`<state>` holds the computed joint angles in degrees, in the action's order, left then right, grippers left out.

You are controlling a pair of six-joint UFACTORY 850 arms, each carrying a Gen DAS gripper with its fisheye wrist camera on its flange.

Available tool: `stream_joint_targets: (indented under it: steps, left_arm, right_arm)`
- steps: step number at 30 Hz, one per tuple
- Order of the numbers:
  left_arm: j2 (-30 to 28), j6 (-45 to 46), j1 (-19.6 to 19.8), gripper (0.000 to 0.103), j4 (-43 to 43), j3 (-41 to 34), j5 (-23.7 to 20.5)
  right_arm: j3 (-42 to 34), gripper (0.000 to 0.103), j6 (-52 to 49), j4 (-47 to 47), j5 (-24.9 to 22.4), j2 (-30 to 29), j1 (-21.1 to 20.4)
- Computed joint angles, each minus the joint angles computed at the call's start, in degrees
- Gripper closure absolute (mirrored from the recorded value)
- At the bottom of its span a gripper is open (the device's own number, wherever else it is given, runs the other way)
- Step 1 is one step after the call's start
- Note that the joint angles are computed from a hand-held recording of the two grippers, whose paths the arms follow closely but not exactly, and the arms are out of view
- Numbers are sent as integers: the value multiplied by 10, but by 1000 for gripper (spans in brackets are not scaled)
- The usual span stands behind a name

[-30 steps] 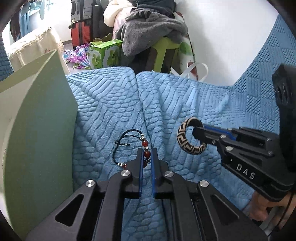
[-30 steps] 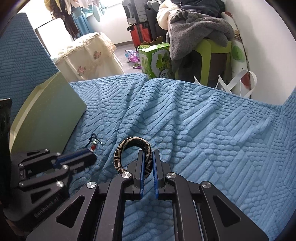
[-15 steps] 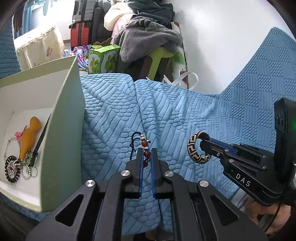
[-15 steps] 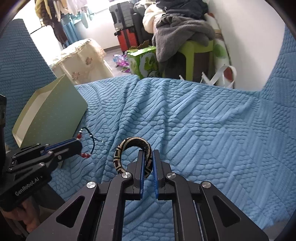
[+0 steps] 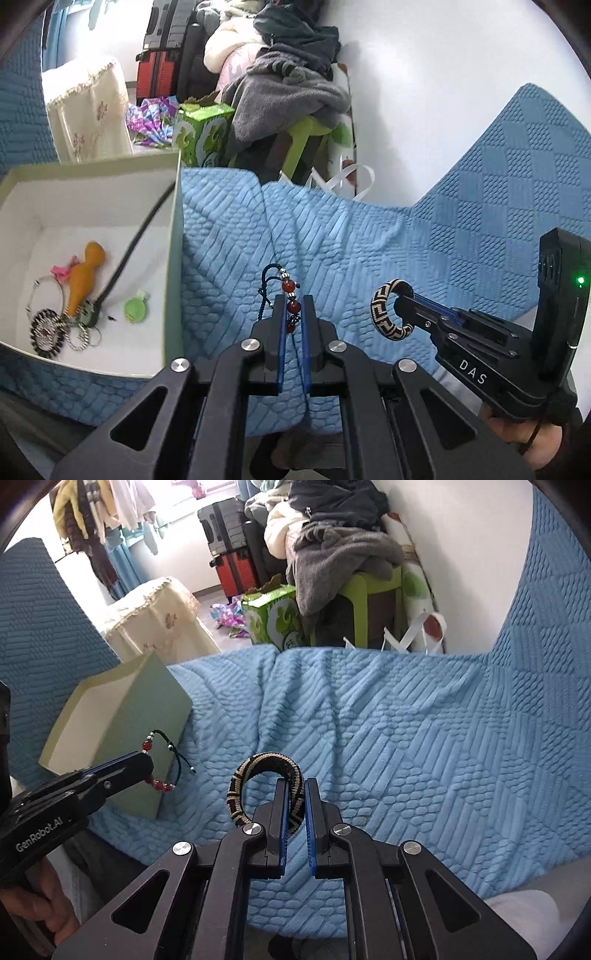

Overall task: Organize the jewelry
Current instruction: 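Lift the bangle and red bracelet and carry them over the green box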

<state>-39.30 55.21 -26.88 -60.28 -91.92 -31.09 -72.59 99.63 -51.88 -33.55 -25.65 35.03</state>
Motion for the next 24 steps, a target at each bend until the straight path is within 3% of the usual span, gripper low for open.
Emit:
stream_joint_targets:
  steps: [9,18,24]
  left_arm:
    - [30,17,22,96,-10,-35,-16]
    - [58,62,47,96,-37,-38,-8]
    - [54,55,79,96,-35,-41,-22]
  right_arm:
    - [-74,97,2,-29,-64,10,16]
    - [-180,97,-38,-40,-118,-28,35]
    - [-233,96,-48,-56,-103,-60,43]
